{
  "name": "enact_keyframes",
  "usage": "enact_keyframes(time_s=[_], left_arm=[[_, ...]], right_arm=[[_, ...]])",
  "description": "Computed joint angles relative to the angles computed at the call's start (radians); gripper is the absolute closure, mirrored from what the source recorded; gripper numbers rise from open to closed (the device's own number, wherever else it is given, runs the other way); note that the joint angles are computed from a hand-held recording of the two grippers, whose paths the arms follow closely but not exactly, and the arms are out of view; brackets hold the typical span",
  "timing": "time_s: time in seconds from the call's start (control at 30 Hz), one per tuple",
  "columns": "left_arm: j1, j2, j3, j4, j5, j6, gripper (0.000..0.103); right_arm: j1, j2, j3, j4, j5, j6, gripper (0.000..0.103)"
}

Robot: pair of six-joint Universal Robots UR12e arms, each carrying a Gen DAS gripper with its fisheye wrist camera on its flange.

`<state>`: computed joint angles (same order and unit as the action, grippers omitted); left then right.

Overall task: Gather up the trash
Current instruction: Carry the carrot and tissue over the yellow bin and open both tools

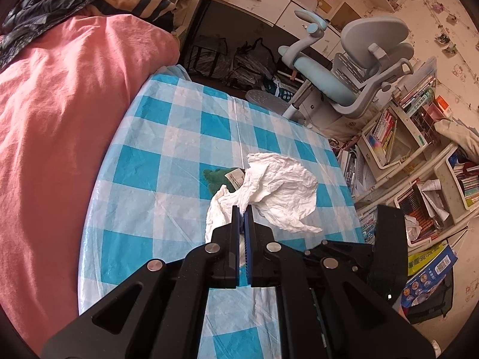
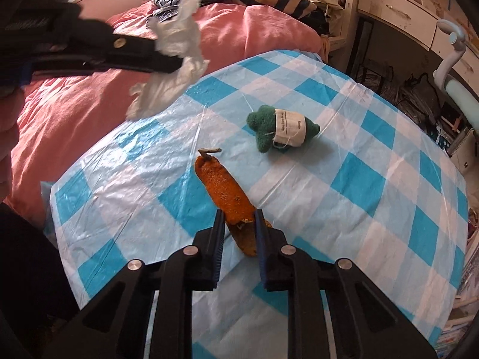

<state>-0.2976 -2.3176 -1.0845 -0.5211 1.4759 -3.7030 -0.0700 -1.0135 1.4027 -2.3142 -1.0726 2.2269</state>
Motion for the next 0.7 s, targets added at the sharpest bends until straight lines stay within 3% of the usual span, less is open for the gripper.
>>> enact_keyframes(time_s=[0.23, 0.47, 0.57, 0.63, 0.7], left_arm=[[-0.018, 0.019, -0.026, 0.036, 0.015, 0.039, 0.1], [-0.035, 0.046, -0.07, 0.007, 0.047, 0.054, 0.1], [-0.041, 0.071, -0.112, 0.044, 0.042, 0.054, 0.1], [-0.047, 0.082, -0.132, 0.071, 0.023, 0.066, 0.1], [-0.056, 0.081, -0.136, 0.065, -0.005, 0.093, 0.1]], right_arm=[[-0.048, -0.106, 0.139, -0.015, 0.025, -0.023, 0.083], [-0.055, -0.212, 0.267, 0.079, 0.022, -0.202, 0.083], [-0.061, -0.245, 0.31, 0.135, 0.012, -0.235, 0.081], [-0.071, -0.269, 0.355, 0.096, -0.003, -0.183, 0.074], [-0.097, -0.3, 0.413, -0.023, 0.023, -0.052, 0.046]])
